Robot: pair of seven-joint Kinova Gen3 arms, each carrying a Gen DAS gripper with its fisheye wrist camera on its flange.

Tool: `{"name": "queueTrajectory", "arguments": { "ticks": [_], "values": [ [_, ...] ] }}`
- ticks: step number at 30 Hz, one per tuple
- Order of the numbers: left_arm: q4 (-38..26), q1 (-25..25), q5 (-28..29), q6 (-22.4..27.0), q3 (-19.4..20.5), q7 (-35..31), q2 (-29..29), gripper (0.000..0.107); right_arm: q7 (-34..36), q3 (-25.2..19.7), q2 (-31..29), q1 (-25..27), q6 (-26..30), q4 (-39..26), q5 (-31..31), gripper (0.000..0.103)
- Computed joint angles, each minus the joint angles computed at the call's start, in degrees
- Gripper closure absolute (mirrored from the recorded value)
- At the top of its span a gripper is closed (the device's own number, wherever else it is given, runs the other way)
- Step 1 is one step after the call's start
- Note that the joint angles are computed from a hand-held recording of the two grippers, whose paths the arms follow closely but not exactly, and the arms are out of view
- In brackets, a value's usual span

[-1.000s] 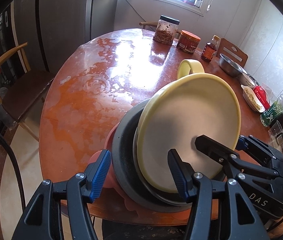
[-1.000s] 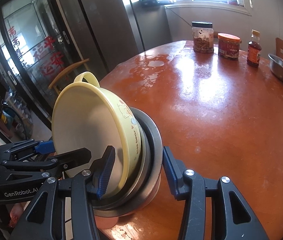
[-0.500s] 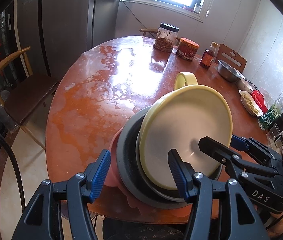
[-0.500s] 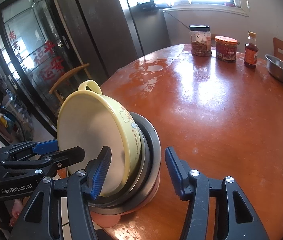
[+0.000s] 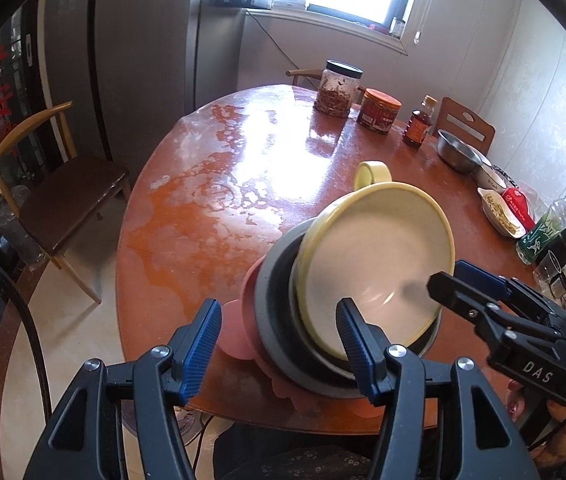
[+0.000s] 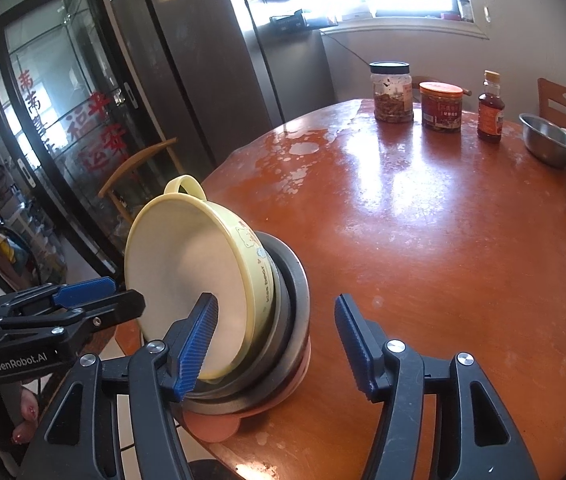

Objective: Organize plates and bowls
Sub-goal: 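Open the left gripper and release the bowl stack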

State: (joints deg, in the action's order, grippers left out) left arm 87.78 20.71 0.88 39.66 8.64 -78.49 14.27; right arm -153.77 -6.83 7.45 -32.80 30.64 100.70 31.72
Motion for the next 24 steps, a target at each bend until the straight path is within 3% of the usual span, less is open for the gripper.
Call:
{"name": "queueTrajectory", "arguments": {
  "ticks": [11,21,24],
  "values": [
    [4.16,-2.14,-1.06,-1.46,-1.41,2.4,-2.94,0.048,-2.58,-2.11,-3.76,1.02,0.05,4.51,1.45,0.04],
    [1.22,-5.81,2.95,0.19,-0.86,-0.84,2.86,0.048,3.97,-3.14,-3.64,3.4,-2.46,8.12,-6.02,0.041],
    [-0.56,-6.85,5.09,1.25,-0.26,-3.17,4.81,0.048,6.43,-2.94,-2.81,3.87,-2.66,8.37,-9.07,0.047]
  ]
}}
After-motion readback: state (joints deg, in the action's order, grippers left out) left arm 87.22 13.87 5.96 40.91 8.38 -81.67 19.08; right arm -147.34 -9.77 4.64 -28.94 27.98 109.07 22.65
